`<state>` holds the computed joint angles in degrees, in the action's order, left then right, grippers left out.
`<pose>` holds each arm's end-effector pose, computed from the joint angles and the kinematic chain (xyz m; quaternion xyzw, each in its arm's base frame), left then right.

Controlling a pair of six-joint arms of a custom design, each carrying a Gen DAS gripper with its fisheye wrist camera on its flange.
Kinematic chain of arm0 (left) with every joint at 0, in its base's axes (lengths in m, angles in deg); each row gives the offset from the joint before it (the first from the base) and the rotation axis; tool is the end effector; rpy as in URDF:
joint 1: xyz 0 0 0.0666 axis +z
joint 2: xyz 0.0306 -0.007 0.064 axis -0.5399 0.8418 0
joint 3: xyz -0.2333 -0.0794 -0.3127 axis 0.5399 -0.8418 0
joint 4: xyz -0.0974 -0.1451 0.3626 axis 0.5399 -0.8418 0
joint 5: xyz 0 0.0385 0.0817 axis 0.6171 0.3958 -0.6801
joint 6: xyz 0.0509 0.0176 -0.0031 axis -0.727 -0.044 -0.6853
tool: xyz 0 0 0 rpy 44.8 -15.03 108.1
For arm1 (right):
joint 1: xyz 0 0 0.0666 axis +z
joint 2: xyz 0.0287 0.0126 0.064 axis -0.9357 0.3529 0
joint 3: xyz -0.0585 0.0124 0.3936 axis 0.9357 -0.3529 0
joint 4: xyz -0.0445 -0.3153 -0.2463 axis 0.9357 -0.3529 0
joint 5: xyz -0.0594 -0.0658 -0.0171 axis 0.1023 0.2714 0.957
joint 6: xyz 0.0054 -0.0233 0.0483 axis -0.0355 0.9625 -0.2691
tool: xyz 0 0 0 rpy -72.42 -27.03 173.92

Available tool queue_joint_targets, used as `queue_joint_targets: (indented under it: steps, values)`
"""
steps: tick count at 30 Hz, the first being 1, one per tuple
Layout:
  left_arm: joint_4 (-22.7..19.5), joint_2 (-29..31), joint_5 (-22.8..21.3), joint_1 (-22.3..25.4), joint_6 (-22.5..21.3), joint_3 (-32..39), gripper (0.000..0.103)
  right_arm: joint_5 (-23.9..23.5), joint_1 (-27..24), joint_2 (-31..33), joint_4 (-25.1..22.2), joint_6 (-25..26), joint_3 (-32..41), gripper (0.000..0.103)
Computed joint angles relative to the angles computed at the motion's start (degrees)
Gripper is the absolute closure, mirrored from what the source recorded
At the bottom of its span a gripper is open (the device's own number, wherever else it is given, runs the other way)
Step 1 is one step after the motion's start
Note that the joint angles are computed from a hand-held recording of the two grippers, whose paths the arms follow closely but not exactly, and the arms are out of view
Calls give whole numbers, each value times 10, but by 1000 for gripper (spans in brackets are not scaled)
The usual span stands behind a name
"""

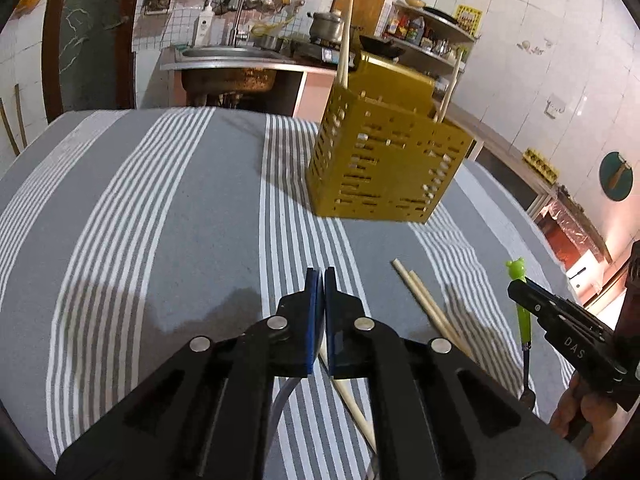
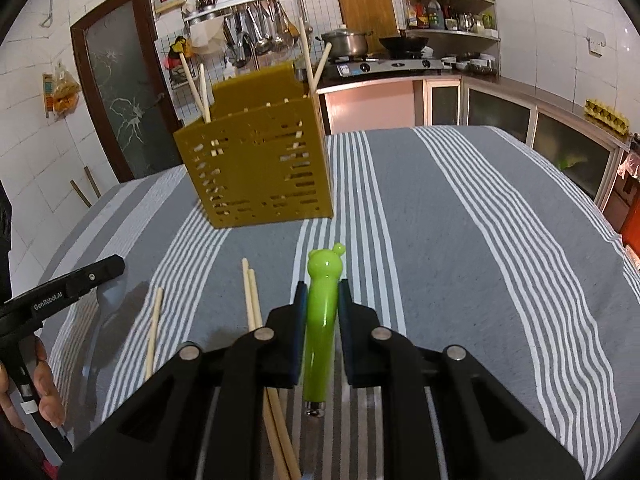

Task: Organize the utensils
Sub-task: 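Carry the spoon and green utensil up and lower both into the yellow holder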

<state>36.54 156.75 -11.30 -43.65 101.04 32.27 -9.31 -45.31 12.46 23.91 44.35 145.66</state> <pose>0.5786 -0.1187 0.3678 0.0332 0.9061 -0.1536 0.3927 0.5275 0.2260 0.3893 0.0459 0.8999 0.0809 0.4260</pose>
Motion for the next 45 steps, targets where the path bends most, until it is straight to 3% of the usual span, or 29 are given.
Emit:
queue_joint_targets:
  steps: [15,23,35,45]
  values:
    - [90,-71,34,16,7,-55,101,57,15,-50,85,32,-31,88]
    - [115,-98,42,18,4,-72,101,66,20,-58,102,43,-35,88]
    - [110,-106,58,26,3,-70,101,74,22,-65,114,48,-41,88]
    - [102,-106,35,18,-20,-64,100,84,29,-73,128,58,-49,88]
